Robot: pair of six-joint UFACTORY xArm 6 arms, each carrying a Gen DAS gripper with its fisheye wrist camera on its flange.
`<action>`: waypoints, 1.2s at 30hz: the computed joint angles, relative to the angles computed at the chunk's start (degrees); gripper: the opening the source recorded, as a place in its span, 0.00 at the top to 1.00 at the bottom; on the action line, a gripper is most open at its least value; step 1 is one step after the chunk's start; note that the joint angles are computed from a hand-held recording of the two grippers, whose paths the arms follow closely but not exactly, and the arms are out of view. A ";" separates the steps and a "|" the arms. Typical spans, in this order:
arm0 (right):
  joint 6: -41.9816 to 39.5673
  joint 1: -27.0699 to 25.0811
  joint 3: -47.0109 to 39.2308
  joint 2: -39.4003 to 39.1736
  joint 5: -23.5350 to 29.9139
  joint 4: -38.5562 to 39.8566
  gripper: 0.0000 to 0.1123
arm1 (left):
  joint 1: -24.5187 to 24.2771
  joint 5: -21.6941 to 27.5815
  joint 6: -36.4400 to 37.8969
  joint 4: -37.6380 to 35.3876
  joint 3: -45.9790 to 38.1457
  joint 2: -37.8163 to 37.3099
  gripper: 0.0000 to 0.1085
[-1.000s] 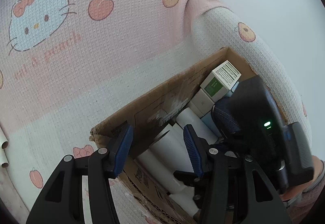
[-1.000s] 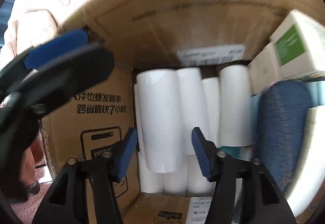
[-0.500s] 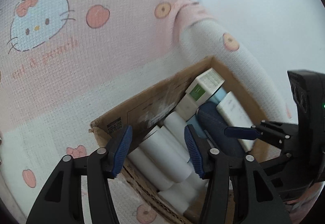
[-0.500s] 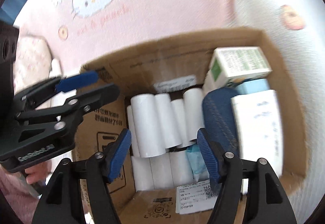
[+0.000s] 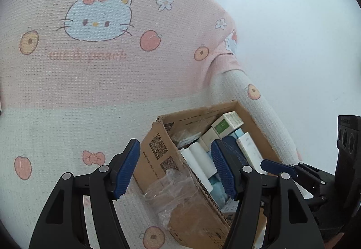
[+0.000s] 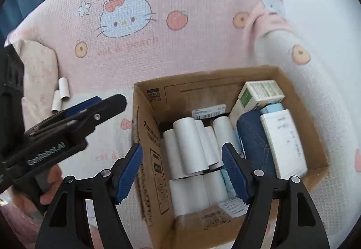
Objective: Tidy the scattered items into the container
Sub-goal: 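Move both open grippers toward the two white tubes beside the pillow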
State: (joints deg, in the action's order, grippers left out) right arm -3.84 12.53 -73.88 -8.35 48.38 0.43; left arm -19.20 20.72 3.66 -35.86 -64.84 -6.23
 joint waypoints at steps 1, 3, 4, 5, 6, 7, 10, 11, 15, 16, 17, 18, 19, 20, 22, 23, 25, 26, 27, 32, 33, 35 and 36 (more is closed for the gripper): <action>2.91 0.63 1.01 -1.03 -1.21 -2.69 0.37 | 0.06 -0.01 1.61 -1.49 0.31 -0.46 0.36; 5.15 1.39 2.08 -2.56 -1.57 -5.51 0.37 | -0.13 -0.40 2.07 -0.87 1.49 -1.94 0.36; 5.25 1.61 2.32 -3.11 -0.93 -6.17 0.36 | -0.18 -0.46 1.43 0.67 2.32 -2.97 0.36; 5.61 1.78 2.48 -3.54 -0.18 -7.02 0.36 | -0.55 -1.19 0.54 2.46 3.13 -3.78 0.36; 6.52 1.92 2.68 -3.97 0.50 -8.18 0.36 | -0.88 -1.56 -0.89 4.87 3.90 -4.68 0.36; 7.72 2.04 3.19 -4.72 1.15 -9.41 0.36 | -1.04 -1.73 -0.77 5.50 4.70 -5.60 0.36; 9.00 1.55 4.76 -6.81 1.47 -8.94 0.36 | -1.38 -2.01 -3.80 11.41 6.84 -8.17 0.36; 9.22 1.33 4.92 -7.18 1.49 -8.25 0.36 | -1.28 -2.42 -4.89 13.12 7.57 -9.00 0.36; 11.04 2.16 4.25 -7.05 1.85 -8.79 0.36 | 0.88 -1.86 -10.04 20.89 10.65 -12.62 0.36; 11.49 2.89 4.05 -6.92 1.69 -9.78 0.36 | 1.67 -1.71 -10.99 22.24 11.37 -13.29 0.36; 11.53 3.78 3.89 -6.74 1.27 -10.41 0.36 | 2.60 -1.41 -11.46 23.03 12.27 -14.17 0.36; 11.40 4.58 3.77 -6.55 0.81 -10.67 0.36 | 3.83 -0.81 -11.67 23.36 13.26 -15.23 0.36; 11.30 5.55 3.44 -6.15 0.57 -10.92 0.36 | 4.72 -0.30 -11.40 23.10 13.90 -15.95 0.36; 11.26 6.74 2.95 -5.56 0.37 -11.35 0.36 | 5.88 0.52 -10.62 22.42 14.59 -16.84 0.36; 11.23 8.91 2.31 -4.44 -0.49 -12.30 0.36 | 8.68 2.11 -8.77 21.01 16.07 -18.71 0.36; 10.80 10.22 1.87 -3.65 -1.19 -12.54 0.36 | 9.77 2.54 -8.45 20.87 16.67 -19.43 0.36; 9.56 12.18 0.61 -2.07 -1.24 -12.62 0.36 | 12.76 3.45 -8.11 21.07 18.08 -21.08 0.36; 9.31 13.33 -0.41 -0.95 -0.85 -13.12 0.36 | 14.22 3.77 -7.86 21.00 18.69 -21.69 0.36; 8.92 14.24 -1.22 -0.01 -0.69 -13.38 0.36 | 15.58 4.02 -8.22 21.45 19.25 -22.18 0.36; 4.60 17.86 -3.45 4.02 -1.90 -12.35 0.36 | 20.97 4.63 -11.97 27.51 21.29 -23.33 0.36; 3.99 18.30 -3.42 4.40 -2.32 -12.18 0.36 | 21.90 4.12 -12.17 28.01 21.84 -23.31 0.36; 2.73 19.13 -2.52 5.14 -4.62 -11.62 0.36 | 23.06 4.33 -11.45 27.91 22.32 -22.97 0.36; 2.34 19.33 -2.13 5.51 -5.70 -11.19 0.36 | 23.66 4.59 -10.80 27.56 22.55 -22.64 0.36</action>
